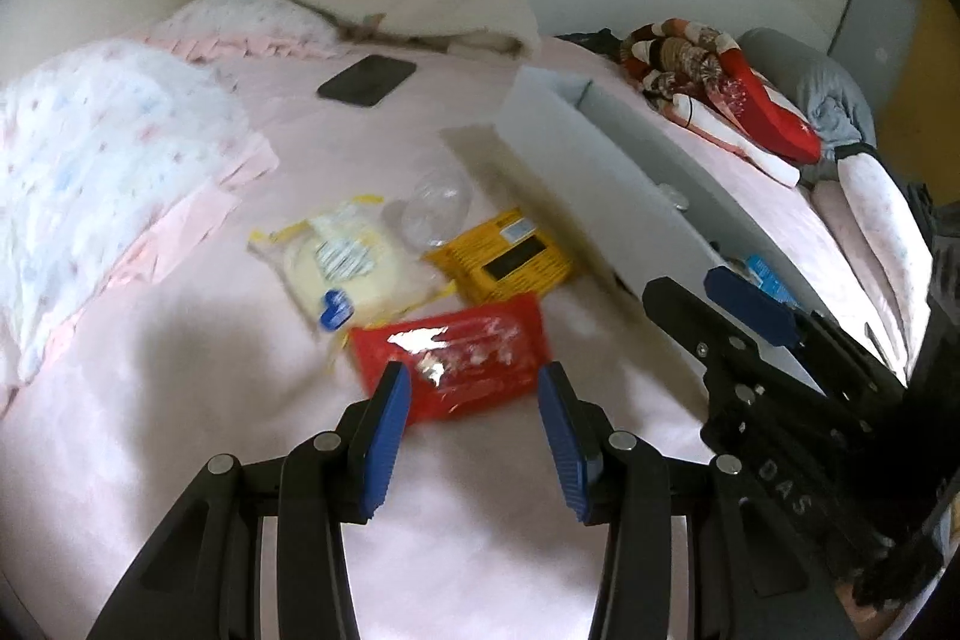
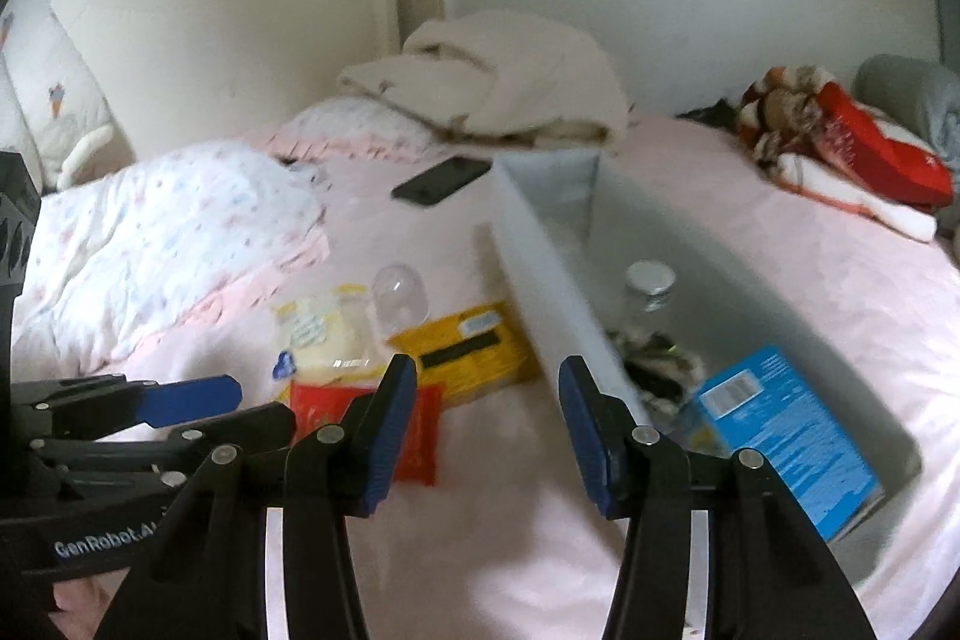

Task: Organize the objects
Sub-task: 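Move the right gripper back over the red packet on the bed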

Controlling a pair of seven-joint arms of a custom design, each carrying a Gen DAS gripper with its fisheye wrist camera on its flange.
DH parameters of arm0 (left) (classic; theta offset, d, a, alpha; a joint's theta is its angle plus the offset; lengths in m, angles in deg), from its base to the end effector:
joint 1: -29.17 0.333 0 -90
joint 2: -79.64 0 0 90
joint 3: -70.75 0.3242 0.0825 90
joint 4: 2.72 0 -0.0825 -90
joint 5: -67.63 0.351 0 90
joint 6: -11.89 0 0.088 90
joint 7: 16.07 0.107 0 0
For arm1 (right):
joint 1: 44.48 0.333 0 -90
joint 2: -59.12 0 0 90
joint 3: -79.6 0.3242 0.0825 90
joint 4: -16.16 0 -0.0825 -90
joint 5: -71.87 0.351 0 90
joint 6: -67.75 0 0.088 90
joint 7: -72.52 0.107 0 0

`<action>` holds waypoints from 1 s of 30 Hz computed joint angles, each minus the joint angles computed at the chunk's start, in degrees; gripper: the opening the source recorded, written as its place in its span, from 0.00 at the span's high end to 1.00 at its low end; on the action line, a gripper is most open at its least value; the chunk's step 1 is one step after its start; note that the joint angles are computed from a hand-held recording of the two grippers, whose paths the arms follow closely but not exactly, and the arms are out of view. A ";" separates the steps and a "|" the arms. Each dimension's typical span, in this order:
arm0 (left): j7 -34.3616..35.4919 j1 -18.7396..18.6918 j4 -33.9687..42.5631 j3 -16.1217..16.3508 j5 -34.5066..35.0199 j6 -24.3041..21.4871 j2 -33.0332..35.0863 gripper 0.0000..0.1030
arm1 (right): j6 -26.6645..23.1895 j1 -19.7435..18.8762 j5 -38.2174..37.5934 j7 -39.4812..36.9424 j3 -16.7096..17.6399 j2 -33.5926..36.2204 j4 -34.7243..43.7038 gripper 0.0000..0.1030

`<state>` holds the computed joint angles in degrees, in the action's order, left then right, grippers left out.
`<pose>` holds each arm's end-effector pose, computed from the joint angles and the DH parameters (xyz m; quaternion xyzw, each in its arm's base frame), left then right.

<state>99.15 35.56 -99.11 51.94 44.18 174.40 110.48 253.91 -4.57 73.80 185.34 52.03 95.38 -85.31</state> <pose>0.6911 -0.0890 0.3948 -0.5906 0.7259 -0.3333 0.1144 0.6595 0.2114 0.3745 -0.6314 0.6318 -0.2912 0.3426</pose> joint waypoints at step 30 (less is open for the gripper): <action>-1.07 7.80 12.22 -4.25 -10.97 -11.19 12.99 0.61 | -14.28 -30.45 8.76 -6.87 37.16 9.87 17.09 0.52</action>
